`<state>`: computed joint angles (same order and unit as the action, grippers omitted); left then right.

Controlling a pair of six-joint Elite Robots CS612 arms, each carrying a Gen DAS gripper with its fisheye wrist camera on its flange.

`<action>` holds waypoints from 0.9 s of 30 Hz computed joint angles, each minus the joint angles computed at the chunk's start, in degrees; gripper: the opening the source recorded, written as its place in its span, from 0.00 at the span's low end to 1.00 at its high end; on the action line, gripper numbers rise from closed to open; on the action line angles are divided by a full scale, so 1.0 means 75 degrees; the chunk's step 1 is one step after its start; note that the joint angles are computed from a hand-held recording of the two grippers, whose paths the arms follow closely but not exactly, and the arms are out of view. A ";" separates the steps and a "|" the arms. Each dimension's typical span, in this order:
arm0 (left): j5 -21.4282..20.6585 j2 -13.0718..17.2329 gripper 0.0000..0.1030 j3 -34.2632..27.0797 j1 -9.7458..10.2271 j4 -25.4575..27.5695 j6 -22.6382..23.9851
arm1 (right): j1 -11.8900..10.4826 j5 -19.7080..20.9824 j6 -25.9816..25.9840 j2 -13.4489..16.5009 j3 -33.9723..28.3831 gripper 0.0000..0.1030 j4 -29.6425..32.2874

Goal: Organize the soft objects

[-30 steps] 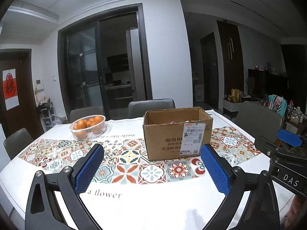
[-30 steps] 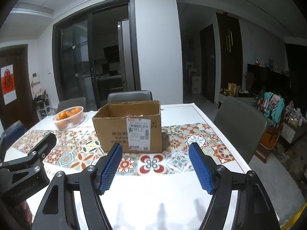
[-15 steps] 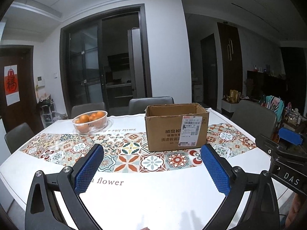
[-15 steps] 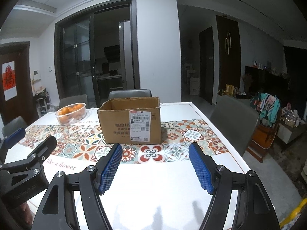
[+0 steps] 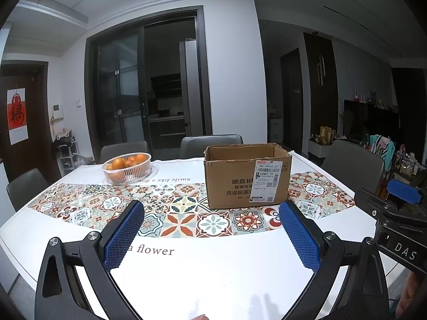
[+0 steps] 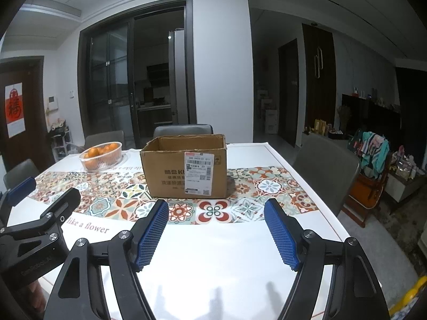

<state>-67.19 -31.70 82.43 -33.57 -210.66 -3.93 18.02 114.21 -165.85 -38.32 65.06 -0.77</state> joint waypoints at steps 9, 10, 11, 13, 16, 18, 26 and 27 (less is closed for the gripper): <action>0.0056 0.0017 1.00 -0.0017 -0.0007 0.0012 0.0035 | -0.0005 -0.0036 0.0088 0.0046 -0.0064 0.73 0.0114; 0.0063 0.0023 1.00 -0.0026 -0.0009 0.0018 0.0047 | -0.0003 -0.0044 0.0110 0.0052 -0.0069 0.73 0.0128; 0.0073 0.0027 1.00 -0.0029 -0.0011 0.0020 0.0053 | -0.0003 -0.0041 0.0122 0.0057 -0.0074 0.73 0.0140; 0.0075 0.0030 1.00 -0.0033 -0.0011 0.0020 0.0061 | -0.0014 -0.0046 0.0136 0.0066 -0.0088 0.73 0.0162; 0.0060 0.0029 1.00 -0.0034 -0.0010 0.0027 0.0059 | -0.0018 -0.0058 0.0154 0.0062 -0.0073 0.73 0.0154; 0.0083 0.0031 1.00 -0.0033 -0.0014 0.0018 0.0059 | -0.0020 -0.0060 0.0149 0.0067 -0.0078 0.73 0.0160; 0.0010 0.0033 1.00 -0.0045 0.0013 0.0111 0.0010 | -0.0025 -0.0056 0.0196 0.0097 -0.0108 0.73 0.0217; 0.0016 0.0034 1.00 -0.0050 0.0015 0.0111 0.0013 | -0.0027 -0.0067 0.0202 0.0095 -0.0103 0.73 0.0214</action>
